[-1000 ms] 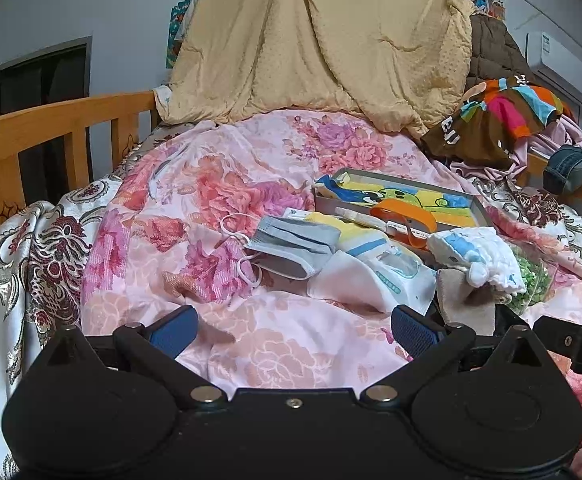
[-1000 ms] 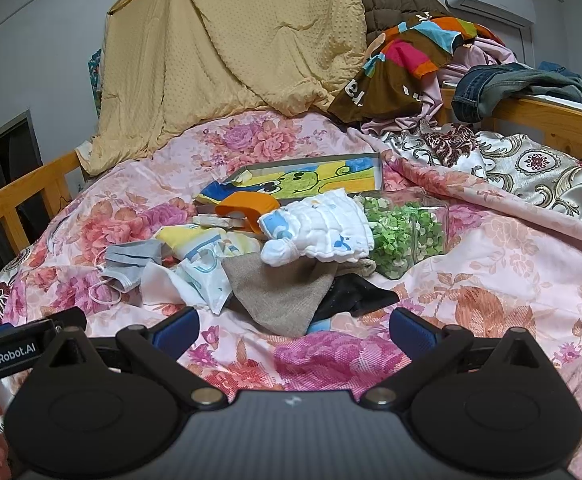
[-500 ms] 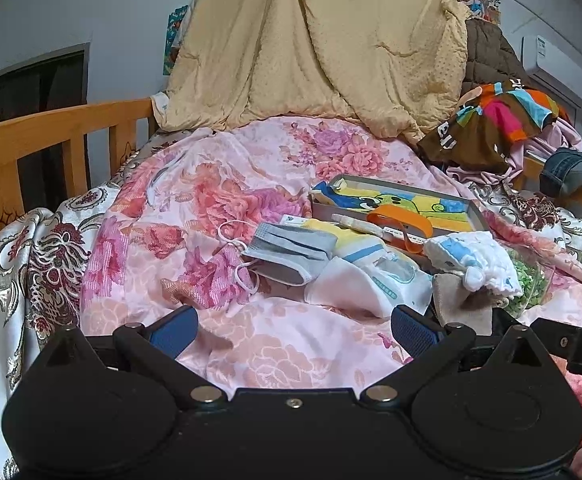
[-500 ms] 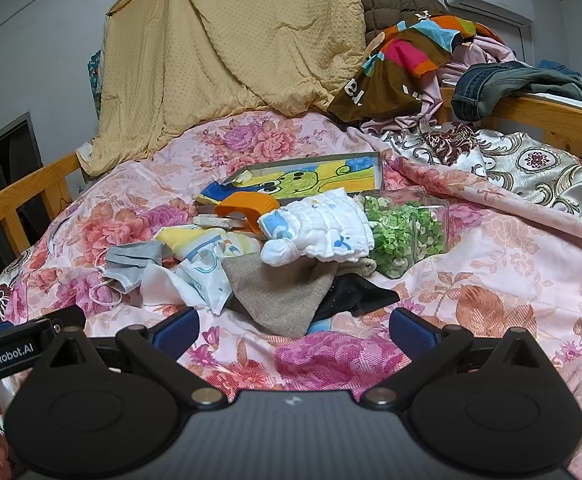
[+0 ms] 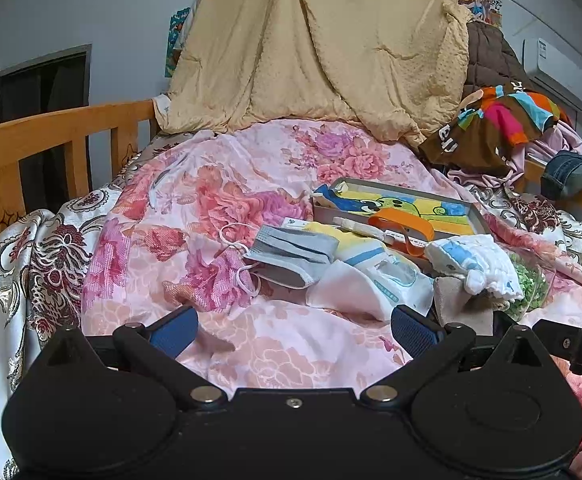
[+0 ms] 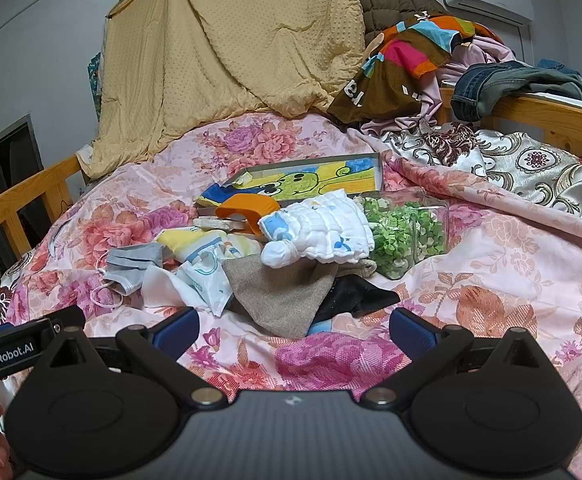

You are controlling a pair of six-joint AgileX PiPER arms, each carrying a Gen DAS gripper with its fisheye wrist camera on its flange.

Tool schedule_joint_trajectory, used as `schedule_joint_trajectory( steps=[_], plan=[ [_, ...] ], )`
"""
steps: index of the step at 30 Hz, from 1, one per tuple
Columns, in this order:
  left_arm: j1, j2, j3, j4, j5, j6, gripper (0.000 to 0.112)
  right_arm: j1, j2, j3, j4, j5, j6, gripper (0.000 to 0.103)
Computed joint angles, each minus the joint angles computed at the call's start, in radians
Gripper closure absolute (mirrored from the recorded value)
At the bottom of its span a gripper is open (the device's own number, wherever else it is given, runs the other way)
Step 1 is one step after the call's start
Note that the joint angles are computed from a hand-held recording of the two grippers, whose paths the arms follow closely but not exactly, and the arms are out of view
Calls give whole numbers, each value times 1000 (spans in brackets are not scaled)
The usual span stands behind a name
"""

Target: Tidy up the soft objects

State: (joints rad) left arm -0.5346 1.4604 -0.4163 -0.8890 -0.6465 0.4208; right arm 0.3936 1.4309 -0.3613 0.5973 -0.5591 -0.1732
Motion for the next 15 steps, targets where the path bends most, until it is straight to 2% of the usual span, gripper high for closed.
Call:
schedule_joint_trajectory(
  steps=[15],
  plan=[
    [0, -3, 6, 8, -13, -11, 10, -2, 1, 1, -7, 0, 7, 0]
  ],
)
